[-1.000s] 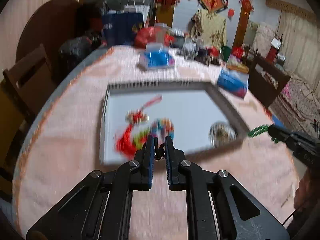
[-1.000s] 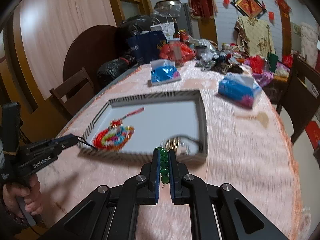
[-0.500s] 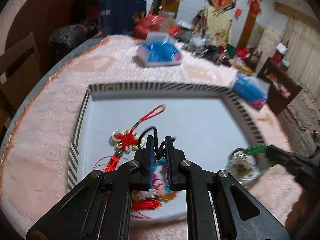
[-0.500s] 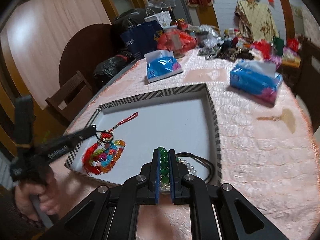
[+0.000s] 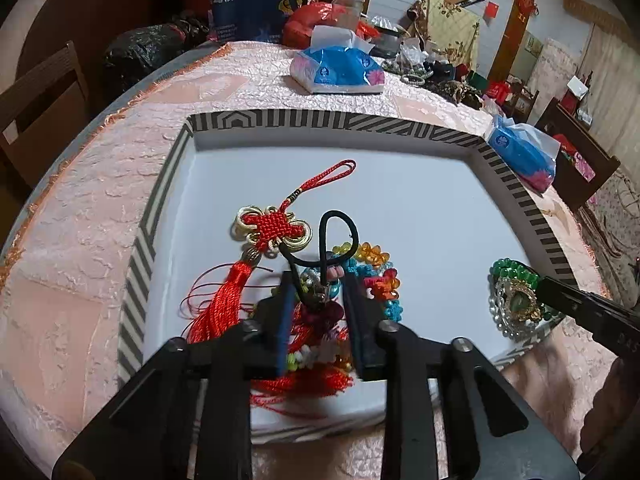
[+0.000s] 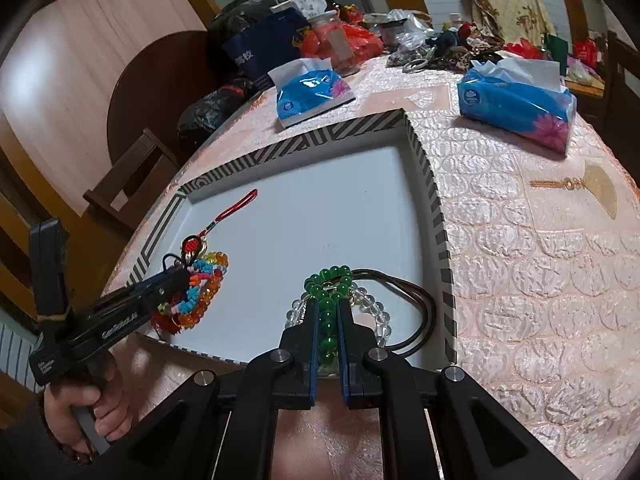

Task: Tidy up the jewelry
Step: 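Open the left tool to drop the hair tie in the box while the right tool releases the bracelet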

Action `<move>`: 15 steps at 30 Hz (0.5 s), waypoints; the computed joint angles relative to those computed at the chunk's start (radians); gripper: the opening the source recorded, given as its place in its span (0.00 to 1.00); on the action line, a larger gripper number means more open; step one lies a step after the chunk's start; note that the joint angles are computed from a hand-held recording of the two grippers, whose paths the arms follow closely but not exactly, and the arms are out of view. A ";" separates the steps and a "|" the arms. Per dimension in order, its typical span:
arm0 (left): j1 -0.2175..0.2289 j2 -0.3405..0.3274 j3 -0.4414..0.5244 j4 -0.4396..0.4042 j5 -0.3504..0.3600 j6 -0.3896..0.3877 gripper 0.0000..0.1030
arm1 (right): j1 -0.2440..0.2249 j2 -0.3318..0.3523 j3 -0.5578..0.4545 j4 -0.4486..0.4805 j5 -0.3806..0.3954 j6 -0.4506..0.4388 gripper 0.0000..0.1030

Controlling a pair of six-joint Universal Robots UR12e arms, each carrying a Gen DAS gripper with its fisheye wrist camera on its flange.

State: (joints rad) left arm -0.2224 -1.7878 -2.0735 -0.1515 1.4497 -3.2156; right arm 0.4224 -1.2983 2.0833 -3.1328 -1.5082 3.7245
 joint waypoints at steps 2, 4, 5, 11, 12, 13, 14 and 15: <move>-0.001 0.007 -0.006 0.017 0.015 0.004 0.37 | -0.004 0.000 0.004 -0.008 0.013 0.006 0.07; 0.002 0.018 -0.015 0.027 0.017 0.002 0.37 | -0.009 -0.002 0.009 -0.018 0.023 0.018 0.07; 0.004 0.025 -0.023 0.038 0.019 0.006 0.37 | -0.011 -0.003 0.011 -0.023 0.026 0.020 0.08; 0.013 0.037 -0.052 0.059 0.093 0.009 0.47 | -0.039 -0.012 0.062 -0.147 0.021 0.167 0.26; 0.016 0.038 -0.053 0.044 0.092 0.000 0.47 | -0.048 -0.011 0.072 -0.175 0.040 0.193 0.26; 0.018 0.038 -0.055 0.031 0.096 -0.006 0.47 | -0.054 -0.012 0.076 -0.185 0.058 0.209 0.26; 0.018 0.039 -0.060 0.040 0.089 0.003 0.47 | -0.055 -0.014 0.076 -0.183 0.062 0.207 0.26; 0.017 0.041 -0.063 0.038 0.084 0.014 0.47 | -0.051 -0.017 0.073 -0.164 0.054 0.196 0.26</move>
